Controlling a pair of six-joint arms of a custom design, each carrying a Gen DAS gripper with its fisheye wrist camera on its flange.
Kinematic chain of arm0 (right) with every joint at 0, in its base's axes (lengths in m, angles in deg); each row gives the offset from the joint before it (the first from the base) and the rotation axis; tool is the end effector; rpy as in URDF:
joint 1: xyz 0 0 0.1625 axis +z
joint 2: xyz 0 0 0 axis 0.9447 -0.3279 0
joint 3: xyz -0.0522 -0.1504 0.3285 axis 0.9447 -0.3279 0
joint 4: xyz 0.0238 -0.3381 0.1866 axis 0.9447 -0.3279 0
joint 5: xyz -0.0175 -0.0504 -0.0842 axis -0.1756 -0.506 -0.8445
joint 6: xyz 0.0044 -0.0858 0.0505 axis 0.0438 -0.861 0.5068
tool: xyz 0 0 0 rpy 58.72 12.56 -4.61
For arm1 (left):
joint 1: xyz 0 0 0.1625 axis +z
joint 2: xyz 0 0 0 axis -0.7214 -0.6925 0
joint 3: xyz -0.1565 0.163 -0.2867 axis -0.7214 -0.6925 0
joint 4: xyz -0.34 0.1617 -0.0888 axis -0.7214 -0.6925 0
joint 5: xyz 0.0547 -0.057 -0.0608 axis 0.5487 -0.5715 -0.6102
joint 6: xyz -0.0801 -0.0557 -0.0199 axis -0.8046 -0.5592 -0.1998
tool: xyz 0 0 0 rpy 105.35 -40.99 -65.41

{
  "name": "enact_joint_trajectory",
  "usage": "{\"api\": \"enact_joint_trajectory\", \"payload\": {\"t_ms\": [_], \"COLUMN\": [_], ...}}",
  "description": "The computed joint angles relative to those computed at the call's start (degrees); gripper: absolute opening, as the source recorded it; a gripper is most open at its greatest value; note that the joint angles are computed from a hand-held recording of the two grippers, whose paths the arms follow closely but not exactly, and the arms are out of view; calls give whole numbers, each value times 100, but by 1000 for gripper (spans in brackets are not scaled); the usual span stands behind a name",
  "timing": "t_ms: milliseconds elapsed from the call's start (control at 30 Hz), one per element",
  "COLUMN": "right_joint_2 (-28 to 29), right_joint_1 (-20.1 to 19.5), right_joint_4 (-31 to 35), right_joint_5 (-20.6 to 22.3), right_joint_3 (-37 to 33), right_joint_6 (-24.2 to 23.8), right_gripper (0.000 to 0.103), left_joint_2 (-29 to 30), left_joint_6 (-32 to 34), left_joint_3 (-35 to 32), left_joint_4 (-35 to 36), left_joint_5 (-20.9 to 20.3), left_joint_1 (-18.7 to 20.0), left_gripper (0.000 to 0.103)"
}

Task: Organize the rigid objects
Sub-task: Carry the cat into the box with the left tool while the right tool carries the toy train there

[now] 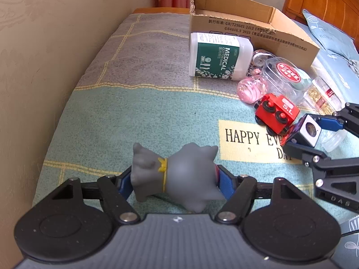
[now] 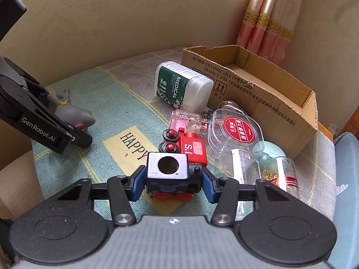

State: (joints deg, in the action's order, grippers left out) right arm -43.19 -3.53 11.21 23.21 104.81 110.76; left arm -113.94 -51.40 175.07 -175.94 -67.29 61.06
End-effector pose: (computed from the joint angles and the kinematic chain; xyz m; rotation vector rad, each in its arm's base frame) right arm 0.0335 -0.2464 0.1852 0.9565 -2.1699 0.6740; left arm -0.2540 -0.2679 0.0177 0.4975 2.3680 -0.5329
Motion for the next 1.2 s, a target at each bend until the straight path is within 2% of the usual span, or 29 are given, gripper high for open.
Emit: {"api": "enact_joint_trajectory", "payload": {"t_ms": [233, 400, 600, 733, 833, 1000, 1100, 1167, 1200], "right_joint_2": [-52, -228, -240, -21, 115, 323, 477, 591, 637], "right_joint_1": [269, 554, 934, 1219, 1315, 1384, 1396, 1402, 1408], "right_joint_4": [297, 746, 1022, 965, 926, 894, 872, 852, 858], "right_joint_5": [172, 162, 201, 463, 607, 801, 908, 974, 1007], "right_joint_3": [-204, -565, -1203, -1606, -1847, -2151, -2305, -2402, -2450], "right_joint_6": [361, 691, 1161, 1419, 1532, 1663, 1731, 1782, 1812], "right_gripper": [56, 56, 56, 56, 56, 56, 56, 56, 56], "left_joint_2": [-277, -214, 440, 1150, 1623, 2218, 2471, 2577, 2576], "left_joint_6": [416, 1259, 2880, 3754, 4133, 4387, 4522, 4571, 4624], "left_joint_3": [-106, -554, -1470, -2310, -2931, -3773, -4015, -3986, -3921], "left_joint_4": [225, 148, -810, -1262, -1216, -890, -1014, -1344, -1517], "left_joint_5": [50, 369, 837, 862, 794, 801, 929, 1244, 1296], "left_joint_1": [1, 140, 477, 797, 1032, 1328, 1445, 1433, 1424], "left_gripper": [72, 72, 72, 73, 73, 73, 82, 91, 92]}}
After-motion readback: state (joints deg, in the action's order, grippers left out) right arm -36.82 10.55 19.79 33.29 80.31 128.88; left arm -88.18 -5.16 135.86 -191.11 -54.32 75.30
